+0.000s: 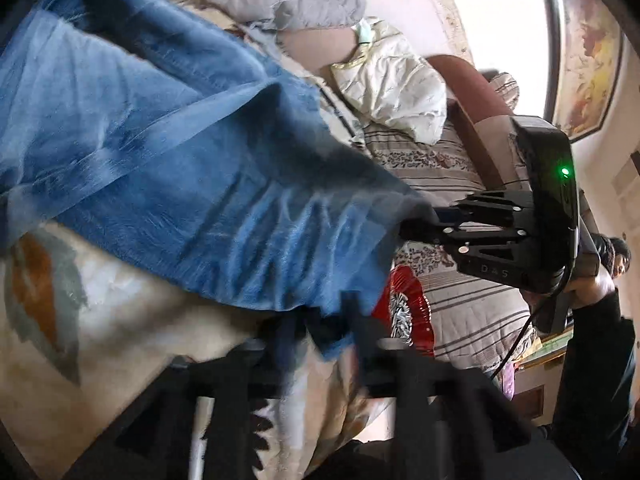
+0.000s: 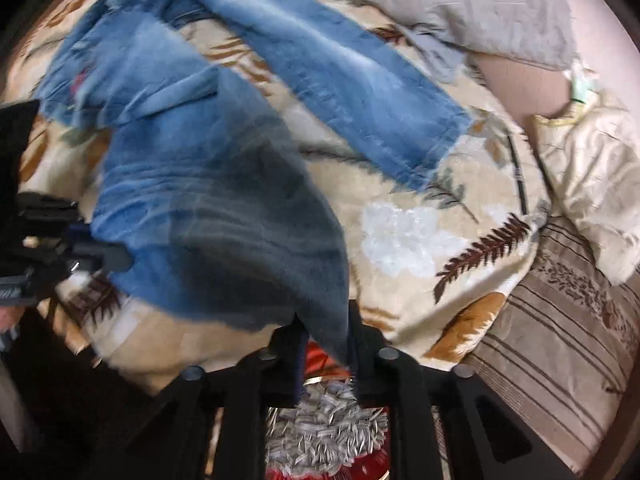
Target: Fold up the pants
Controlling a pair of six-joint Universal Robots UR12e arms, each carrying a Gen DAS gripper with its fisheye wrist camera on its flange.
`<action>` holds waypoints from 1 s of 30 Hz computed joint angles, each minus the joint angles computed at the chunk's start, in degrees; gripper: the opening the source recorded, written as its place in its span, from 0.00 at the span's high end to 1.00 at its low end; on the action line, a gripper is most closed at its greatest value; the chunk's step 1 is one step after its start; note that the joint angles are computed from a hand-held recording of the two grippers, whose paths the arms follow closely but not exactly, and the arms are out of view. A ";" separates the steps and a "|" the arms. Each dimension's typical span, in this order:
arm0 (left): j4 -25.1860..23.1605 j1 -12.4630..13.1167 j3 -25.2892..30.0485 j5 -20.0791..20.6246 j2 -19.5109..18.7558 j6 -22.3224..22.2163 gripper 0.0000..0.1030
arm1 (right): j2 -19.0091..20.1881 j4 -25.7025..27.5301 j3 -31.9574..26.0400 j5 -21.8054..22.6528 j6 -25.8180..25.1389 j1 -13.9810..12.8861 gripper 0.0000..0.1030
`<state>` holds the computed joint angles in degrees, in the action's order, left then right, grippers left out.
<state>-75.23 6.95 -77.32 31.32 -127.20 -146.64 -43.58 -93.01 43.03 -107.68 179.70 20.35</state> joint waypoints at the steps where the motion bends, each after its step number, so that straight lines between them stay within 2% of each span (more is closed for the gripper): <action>1: 1.17 0.17 -0.41 1.15 0.37 -1.37 0.05 | -0.55 -1.74 0.87 -1.15 0.51 0.16 0.70; 2: 1.44 0.86 -1.08 1.10 1.00 -2.11 0.02 | -1.31 -3.63 1.94 -2.72 1.55 0.39 0.40; 3: -0.69 1.53 -1.05 -0.22 1.26 -0.45 0.02 | -2.18 -6.29 3.36 -3.90 2.34 0.62 0.24; 4: -5.22 2.02 -0.06 -0.74 1.26 3.37 0.02 | -3.42 -10.03 5.33 -4.75 2.65 0.85 0.10; 5: -10.42 2.50 1.38 0.04 1.41 8.14 0.02 | -5.10 -14.45 7.59 -4.59 3.41 1.00 0.10; 7: -14.21 3.42 2.95 0.11 1.90 14.58 0.01 | -7.47 -19.90 10.52 -3.26 7.22 1.11 0.10; 8: -12.91 3.73 3.60 0.80 2.40 18.20 0.01 | -8.86 -23.95 12.68 -2.77 10.06 1.25 0.10; 9: -10.98 3.83 4.00 1.16 2.59 20.02 0.01 | -9.95 -27.09 14.49 -2.29 13.01 1.40 0.10; 11: -5.10 3.83 4.96 1.79 2.79 26.31 0.01 | -12.32 -35.20 19.32 -0.98 22.19 1.90 0.06; 14: 2.65 2.33 8.44 4.81 1.08 34.43 0.01 | -15.32 -49.92 28.72 0.77 38.25 3.44 0.02; 15: 3.78 1.61 10.18 6.90 0.03 37.20 0.01 | -15.47 -51.86 30.32 0.30 41.79 4.09 0.02; 17: 4.67 0.19 13.39 12.81 -1.80 42.41 0.01 | -15.01 -54.93 32.92 -3.48 51.60 5.80 0.02; 18: 3.96 -0.44 14.77 15.56 -2.59 45.27 0.01 | -14.79 -55.82 33.70 -4.27 54.97 6.16 0.02; 19: 2.67 -1.34 16.39 18.49 -3.56 49.10 0.01 | -14.34 -56.77 34.64 -5.19 60.57 6.69 0.02; 21: 5.61 -2.64 16.50 22.46 -4.30 52.74 0.01 | -13.66 -59.17 36.02 -5.60 67.40 7.03 0.02; 23: 6.44 -3.81 17.21 25.63 -5.18 56.14 0.01 | -13.50 -60.82 36.99 -5.48 69.58 6.94 0.02; 25: 6.73 -4.49 17.59 27.14 -5.74 56.76 0.01 | -13.63 -60.66 37.06 -5.42 67.16 6.66 0.02; 26: 5.06 -5.03 18.84 28.29 -6.55 57.08 0.01 | -13.67 -59.31 36.39 -5.68 63.60 6.45 0.02; 28: 5.23 -5.61 19.14 29.07 -7.09 57.13 0.03 | -13.87 -56.89 35.39 -6.75 56.90 6.16 0.02; 29: 3.89 -5.86 19.85 29.65 -7.52 57.99 0.05 | -13.98 -56.22 35.05 -6.91 53.28 5.92 0.02; 30: 3.14 -6.06 20.27 30.06 -7.85 58.58 0.12 | -14.17 -55.35 34.71 -6.35 49.33 5.52 0.02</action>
